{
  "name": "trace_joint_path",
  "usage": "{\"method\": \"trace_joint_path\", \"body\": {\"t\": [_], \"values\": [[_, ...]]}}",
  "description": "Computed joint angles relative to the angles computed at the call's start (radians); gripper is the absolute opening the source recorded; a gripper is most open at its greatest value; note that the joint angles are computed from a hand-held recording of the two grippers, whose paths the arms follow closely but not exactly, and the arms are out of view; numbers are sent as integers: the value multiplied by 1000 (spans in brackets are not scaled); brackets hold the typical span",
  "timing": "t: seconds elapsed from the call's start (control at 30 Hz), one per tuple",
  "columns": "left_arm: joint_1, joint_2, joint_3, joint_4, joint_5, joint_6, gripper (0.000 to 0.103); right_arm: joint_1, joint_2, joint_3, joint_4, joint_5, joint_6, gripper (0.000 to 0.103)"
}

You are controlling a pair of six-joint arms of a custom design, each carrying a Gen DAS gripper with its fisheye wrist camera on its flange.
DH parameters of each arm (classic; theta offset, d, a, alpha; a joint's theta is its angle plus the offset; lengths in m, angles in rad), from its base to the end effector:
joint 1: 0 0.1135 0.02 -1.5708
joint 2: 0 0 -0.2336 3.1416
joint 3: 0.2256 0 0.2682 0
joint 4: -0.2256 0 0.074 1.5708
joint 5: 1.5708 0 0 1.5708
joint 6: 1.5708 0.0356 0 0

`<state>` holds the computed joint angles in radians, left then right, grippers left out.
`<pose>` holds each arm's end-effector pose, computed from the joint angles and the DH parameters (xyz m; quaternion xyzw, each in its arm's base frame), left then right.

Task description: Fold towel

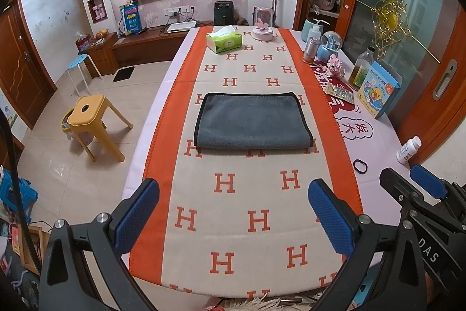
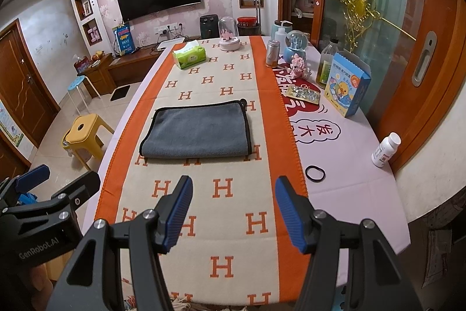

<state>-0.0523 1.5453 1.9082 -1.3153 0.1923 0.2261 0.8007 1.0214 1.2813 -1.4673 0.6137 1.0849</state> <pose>0.2995 -0.0225 0.4071 0.1605 0.9350 -0.0648 0.3097 0.1344 0.1091 0.3415 0.1868 0.9204 -0.0352 0.3416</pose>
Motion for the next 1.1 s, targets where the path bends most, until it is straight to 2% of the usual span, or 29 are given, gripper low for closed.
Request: {"method": "trace_joint_path", "body": {"t": [0.27, 1.1], "values": [[14, -27, -43, 12, 7, 13, 102, 2, 1, 0, -1, 1, 3, 59], [7, -12, -21, 1, 0, 8, 102, -6, 9, 13, -3, -5, -5, 59]]}}
